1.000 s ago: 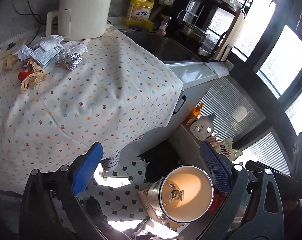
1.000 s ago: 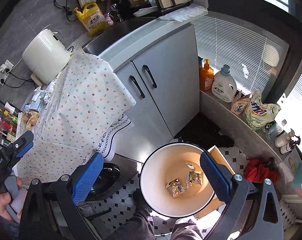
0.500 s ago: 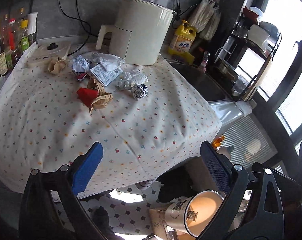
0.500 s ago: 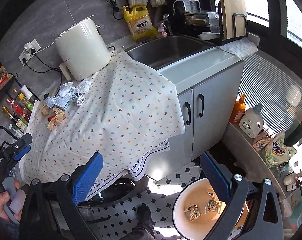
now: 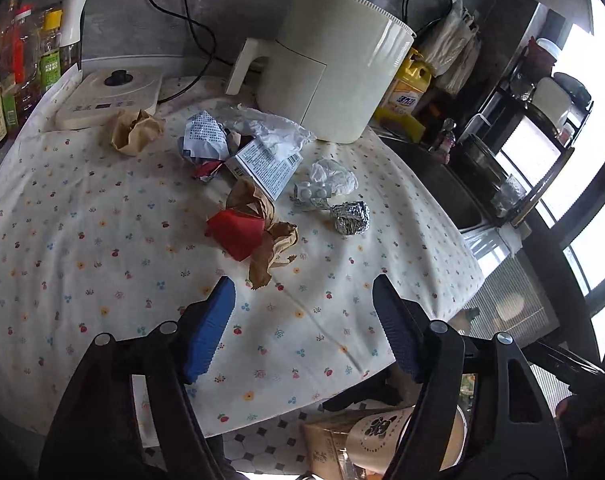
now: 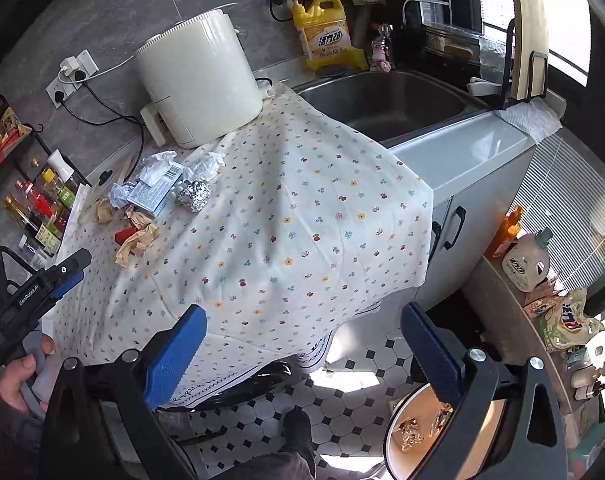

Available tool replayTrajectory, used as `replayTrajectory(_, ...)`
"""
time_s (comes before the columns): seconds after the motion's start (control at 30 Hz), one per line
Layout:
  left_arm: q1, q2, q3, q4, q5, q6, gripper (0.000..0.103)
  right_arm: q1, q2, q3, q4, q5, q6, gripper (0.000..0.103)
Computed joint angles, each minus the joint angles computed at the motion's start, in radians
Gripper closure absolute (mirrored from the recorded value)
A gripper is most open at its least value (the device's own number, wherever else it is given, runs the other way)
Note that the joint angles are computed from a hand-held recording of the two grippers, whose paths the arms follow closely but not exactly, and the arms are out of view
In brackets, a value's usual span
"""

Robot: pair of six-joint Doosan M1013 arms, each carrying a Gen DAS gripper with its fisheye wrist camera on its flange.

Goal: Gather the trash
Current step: 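Bring the left tool back to the brown paper bag while right tool returns, then grasp the brown paper bag with the left tool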

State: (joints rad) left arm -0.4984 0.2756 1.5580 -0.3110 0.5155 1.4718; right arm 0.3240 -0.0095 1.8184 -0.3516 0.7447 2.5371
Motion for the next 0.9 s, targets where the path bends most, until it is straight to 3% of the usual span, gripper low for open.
replayTrajectory(0.17,0.021,0.063,-0.06,-0.101,0.053,0.131,0.041,0.014,0.035,-0.035,-0.037,0.038,0.065,0.008)
replayTrajectory(0.3,0.034,0.119,-0.121,-0.155,0.112,0.215,0.052,0.023,0.059,-0.06,-0.075,0.073,0.123,0.008)
replayTrajectory(0.57,0.04,0.208,-0.223,-0.193,0.207,0.314,0.056,0.031,0.086,-0.08,-0.13,0.128,0.259,0.008)
replayTrajectory(0.7,0.033,0.24,-0.265,-0.165,0.261,0.339,0.08,0.035,0.101,-0.091,-0.142,0.149,0.301,0.008)
replayTrajectory(0.8,0.039,0.241,-0.272,-0.211,0.268,0.389,0.086,0.036,0.116,-0.103,-0.138,0.154,0.311,0.008)
replayTrajectory(0.9,0.053,0.225,-0.264,-0.303,0.25,0.479,0.086,0.035,0.134,-0.123,-0.129,0.151,0.295,0.008)
